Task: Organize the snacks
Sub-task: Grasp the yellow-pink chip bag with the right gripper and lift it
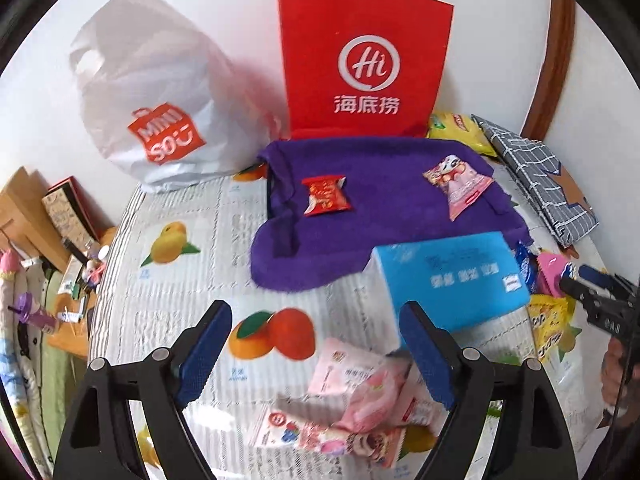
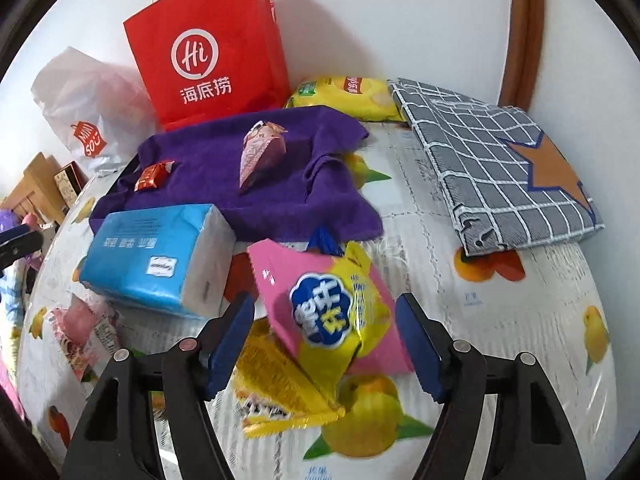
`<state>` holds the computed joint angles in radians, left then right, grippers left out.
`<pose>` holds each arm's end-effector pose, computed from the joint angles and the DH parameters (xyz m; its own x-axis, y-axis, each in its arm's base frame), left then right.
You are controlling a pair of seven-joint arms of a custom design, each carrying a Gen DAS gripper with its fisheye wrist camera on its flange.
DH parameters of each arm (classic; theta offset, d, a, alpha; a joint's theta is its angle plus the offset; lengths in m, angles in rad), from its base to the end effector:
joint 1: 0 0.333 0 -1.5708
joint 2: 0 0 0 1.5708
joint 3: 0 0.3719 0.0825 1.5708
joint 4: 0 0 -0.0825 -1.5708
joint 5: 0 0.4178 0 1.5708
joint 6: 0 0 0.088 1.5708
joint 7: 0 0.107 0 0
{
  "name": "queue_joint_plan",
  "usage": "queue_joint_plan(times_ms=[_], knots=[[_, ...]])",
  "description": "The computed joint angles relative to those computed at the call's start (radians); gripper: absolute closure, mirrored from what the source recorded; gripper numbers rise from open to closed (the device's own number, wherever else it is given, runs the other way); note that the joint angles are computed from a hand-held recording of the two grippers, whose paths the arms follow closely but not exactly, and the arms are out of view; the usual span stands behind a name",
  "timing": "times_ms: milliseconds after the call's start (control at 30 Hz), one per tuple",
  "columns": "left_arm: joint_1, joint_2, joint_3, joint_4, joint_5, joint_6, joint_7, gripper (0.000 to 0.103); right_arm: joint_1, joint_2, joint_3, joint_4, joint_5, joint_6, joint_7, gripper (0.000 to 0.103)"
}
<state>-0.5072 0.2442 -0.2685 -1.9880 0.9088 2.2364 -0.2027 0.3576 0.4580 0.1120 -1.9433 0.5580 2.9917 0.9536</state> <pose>0.4830 -0.4289 0.3886 0.4249 -0.9049 -0.0239 -0.7281 -0.3260 -0.6029 0.6497 0.2786 0.3300 0.5267 -0.8466 -0.0765 -0.7126 -0.3907 -0.5827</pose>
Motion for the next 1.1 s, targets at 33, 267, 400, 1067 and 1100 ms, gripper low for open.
queue_joint_plan(times_ms=[33, 267, 400, 1067, 1100], knots=[[-0.002, -0.005, 0.0, -0.009, -0.004, -0.006, -0.01, 0.018, 0.024, 0.015, -0.029, 0.017, -0.023, -0.015, 0.023, 0.029], [0.005, -0.04, -0.007, -0.081, -0.009, 0.006, -0.104, 0.018, 0.004, 0.091, -0.017, 0.111, -0.056, -0.126, -0.002, 0.024], [0.016, -0.053, -0.011, -0.118, -0.024, 0.038, -0.141, 0.018, 0.024, 0.092, -0.034, 0.098, -0.081, -0.095, 0.003, 0.044], [-0.011, -0.029, -0.033, -0.171, -0.02, 0.201, -0.191, 0.018, -0.204, -0.085, 0.269, -0.103, 0.416, 0.101, -0.452, 0.044], [-0.009, -0.012, -0.031, -0.162, -0.029, 0.219, -0.188, 0.019, -0.203, -0.091, 0.269, -0.107, 0.44, 0.097, -0.473, 0.044]])
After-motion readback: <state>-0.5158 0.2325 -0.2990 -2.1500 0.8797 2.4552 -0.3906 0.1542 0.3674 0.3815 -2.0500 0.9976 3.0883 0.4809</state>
